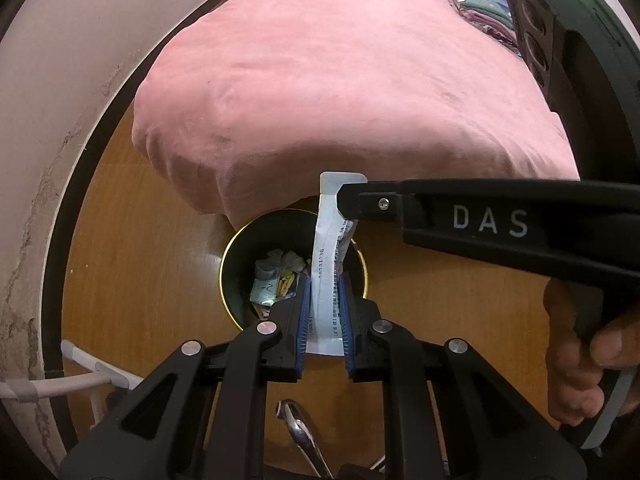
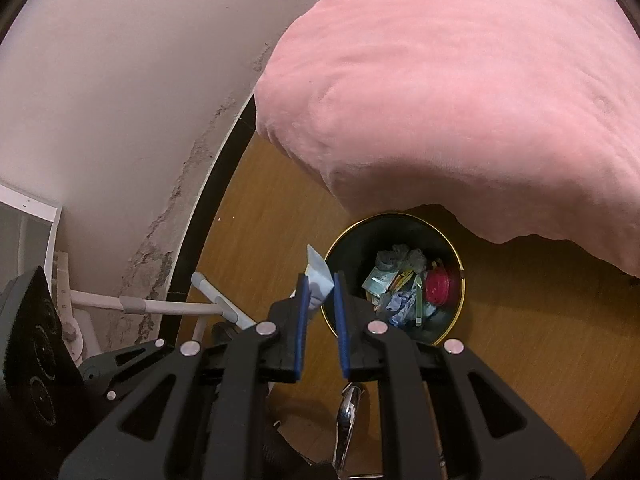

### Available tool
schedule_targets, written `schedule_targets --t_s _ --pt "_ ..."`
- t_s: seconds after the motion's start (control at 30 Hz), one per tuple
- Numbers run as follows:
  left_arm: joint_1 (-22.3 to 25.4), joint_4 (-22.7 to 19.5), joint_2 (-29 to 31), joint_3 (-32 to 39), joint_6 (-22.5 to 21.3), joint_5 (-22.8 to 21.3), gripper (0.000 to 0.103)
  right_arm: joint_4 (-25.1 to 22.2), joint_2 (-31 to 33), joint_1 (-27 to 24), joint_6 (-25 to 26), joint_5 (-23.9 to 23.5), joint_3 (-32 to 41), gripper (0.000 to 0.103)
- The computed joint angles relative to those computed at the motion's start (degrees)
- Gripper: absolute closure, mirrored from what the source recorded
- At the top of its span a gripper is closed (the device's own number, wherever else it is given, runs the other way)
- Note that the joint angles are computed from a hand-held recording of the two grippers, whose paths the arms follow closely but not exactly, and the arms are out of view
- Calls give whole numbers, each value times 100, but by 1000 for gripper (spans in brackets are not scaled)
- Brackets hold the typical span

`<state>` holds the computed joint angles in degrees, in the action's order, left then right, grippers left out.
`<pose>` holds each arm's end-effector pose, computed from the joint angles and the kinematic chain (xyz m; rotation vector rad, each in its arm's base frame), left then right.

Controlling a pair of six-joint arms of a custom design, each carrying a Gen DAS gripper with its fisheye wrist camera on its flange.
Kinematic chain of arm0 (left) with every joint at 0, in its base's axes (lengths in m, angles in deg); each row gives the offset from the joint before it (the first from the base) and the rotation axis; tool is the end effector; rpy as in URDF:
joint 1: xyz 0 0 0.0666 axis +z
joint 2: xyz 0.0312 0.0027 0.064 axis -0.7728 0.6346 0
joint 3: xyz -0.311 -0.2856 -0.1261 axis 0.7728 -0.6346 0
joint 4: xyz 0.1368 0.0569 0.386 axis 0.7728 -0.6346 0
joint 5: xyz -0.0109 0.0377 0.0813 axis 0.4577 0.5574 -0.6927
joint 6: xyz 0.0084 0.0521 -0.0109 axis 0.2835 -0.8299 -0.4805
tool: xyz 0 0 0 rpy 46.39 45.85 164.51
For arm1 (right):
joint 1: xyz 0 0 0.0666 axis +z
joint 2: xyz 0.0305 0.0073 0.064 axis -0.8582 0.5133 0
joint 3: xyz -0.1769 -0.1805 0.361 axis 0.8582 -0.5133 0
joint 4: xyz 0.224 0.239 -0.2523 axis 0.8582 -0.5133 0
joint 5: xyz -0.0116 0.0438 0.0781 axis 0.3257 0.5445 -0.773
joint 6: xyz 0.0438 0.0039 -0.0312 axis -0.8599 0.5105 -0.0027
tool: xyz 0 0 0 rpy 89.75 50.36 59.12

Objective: Collect trash
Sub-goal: 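Carry the white wrapper strip over the black bin and open left tool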

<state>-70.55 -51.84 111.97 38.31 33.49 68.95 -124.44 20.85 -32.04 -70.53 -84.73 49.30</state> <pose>0.4545 -0.1789 0.4431 1.4599 2.4616 -0.4704 0.3421 0.1710 0.3946 1.0175 2.4431 0.5223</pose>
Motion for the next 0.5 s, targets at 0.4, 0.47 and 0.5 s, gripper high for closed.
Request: schedule_targets --t_s 0.4,0.47,0.5 --pt "130 138 164 143 62 72 41 -39 -14 -165 -101 115 -27 40" --pt "181 140 154 162 80 64 40 -60 -36 -175 -133 113 -18 40" --pt "224 107 140 198 90 83 35 -64 -59 -169 -140 137 -5 40"
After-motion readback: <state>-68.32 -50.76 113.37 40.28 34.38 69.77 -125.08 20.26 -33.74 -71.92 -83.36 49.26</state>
